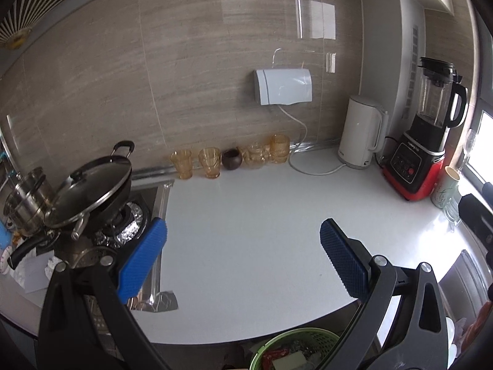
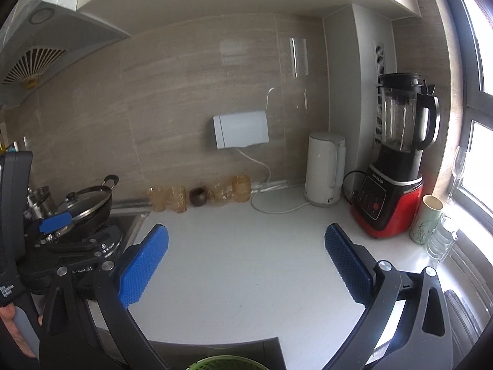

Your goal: Collect trash

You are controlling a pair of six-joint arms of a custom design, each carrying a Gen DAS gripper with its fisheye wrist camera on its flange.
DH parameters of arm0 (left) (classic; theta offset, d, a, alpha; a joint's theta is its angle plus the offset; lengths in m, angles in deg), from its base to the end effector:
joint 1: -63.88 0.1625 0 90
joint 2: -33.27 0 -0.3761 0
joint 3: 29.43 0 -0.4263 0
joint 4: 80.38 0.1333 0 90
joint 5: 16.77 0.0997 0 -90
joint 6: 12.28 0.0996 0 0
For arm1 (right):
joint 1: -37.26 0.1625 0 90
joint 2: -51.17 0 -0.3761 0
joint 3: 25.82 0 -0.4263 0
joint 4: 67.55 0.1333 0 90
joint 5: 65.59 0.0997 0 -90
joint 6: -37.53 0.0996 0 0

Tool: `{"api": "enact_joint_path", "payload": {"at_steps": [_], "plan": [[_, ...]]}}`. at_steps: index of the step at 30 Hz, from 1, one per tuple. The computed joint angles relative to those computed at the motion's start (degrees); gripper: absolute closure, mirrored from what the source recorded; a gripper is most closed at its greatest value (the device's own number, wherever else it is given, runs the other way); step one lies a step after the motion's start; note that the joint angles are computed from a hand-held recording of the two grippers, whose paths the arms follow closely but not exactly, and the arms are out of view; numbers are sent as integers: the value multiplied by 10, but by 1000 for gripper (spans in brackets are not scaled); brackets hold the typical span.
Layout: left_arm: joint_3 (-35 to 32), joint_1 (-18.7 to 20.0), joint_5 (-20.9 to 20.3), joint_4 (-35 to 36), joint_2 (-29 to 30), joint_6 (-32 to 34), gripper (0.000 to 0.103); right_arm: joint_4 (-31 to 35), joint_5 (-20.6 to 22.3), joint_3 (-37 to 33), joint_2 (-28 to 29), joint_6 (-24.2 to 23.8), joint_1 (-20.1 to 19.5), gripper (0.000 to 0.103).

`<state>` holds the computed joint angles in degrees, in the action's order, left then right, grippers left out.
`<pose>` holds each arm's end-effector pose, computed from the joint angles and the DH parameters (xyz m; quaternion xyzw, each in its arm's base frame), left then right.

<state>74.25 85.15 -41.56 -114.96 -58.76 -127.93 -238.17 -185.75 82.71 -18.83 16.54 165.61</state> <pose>-0.2959 -0.3552 0.3442 -0.0065 0.7627 -0.4666 0.4479 0.4337 -0.4140 0.2533 0.3649 -0.8293 0.3794 0.1877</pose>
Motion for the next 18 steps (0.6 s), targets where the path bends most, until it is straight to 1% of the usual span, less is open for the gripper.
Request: {"api": "enact_joint_path", "payload": {"at_steps": [3,7,13,18], "plan": [[3,1,-3,-1,-6,-2,8,0,-11,-1,6,6,1,2],[8,4,1,-13,-15,15,8,6,-15,-4,11,18,2,2],[19,14,18,-62,-28,72,8,-3,-28,-11,22,26,4,2],[34,27,30,-124,-42,140,8,-1,-45,-21,36,36,6,2]]}}
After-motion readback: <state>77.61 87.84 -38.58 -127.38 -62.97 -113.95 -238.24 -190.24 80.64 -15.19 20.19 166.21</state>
